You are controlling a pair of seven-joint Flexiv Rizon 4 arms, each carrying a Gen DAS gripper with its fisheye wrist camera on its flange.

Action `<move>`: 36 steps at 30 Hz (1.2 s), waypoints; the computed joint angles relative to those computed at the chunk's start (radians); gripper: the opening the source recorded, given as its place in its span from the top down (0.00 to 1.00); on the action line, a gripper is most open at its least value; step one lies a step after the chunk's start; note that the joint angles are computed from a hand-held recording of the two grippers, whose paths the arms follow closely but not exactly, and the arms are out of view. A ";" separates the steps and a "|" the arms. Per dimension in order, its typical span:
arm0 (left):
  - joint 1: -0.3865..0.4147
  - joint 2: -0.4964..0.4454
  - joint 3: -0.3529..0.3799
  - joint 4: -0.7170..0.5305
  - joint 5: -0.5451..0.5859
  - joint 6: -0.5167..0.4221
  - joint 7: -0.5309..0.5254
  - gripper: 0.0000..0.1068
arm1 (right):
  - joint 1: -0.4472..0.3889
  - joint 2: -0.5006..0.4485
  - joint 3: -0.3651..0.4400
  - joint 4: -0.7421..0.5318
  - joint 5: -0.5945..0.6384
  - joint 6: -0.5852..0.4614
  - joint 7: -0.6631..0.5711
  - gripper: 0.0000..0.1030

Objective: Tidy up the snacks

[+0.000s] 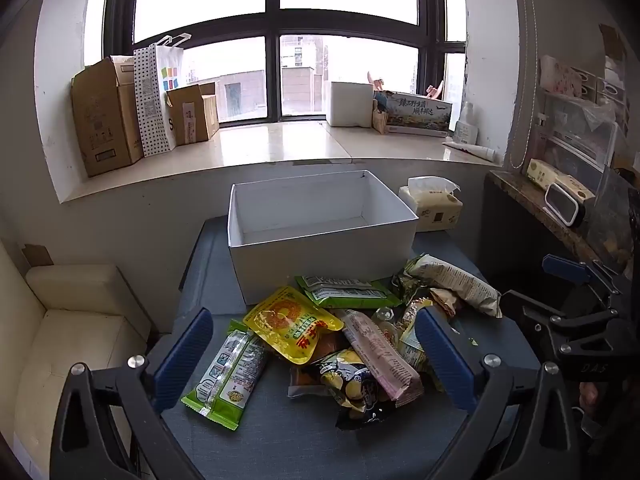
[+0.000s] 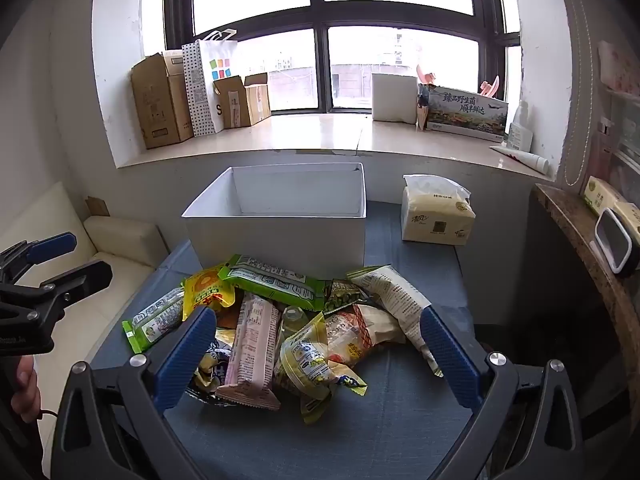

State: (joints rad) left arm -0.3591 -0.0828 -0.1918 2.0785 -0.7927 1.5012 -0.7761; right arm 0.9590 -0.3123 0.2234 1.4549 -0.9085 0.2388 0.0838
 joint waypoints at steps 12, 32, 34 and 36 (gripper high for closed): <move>0.008 0.004 0.010 -0.001 0.084 -0.013 -0.053 0.04 | 0.006 -0.007 -0.004 -0.007 -0.010 0.001 -0.009 0.00; 0.006 0.008 0.016 -0.003 0.074 -0.034 -0.042 0.04 | 0.013 -0.012 -0.006 -0.016 -0.009 -0.003 -0.014 0.00; 0.006 0.006 0.016 -0.003 0.076 -0.031 -0.041 0.04 | 0.014 -0.013 -0.006 -0.018 -0.008 -0.006 -0.016 0.00; 0.006 0.006 0.013 -0.001 0.069 -0.029 -0.037 0.04 | 0.016 -0.015 -0.007 -0.022 -0.007 -0.012 -0.021 0.00</move>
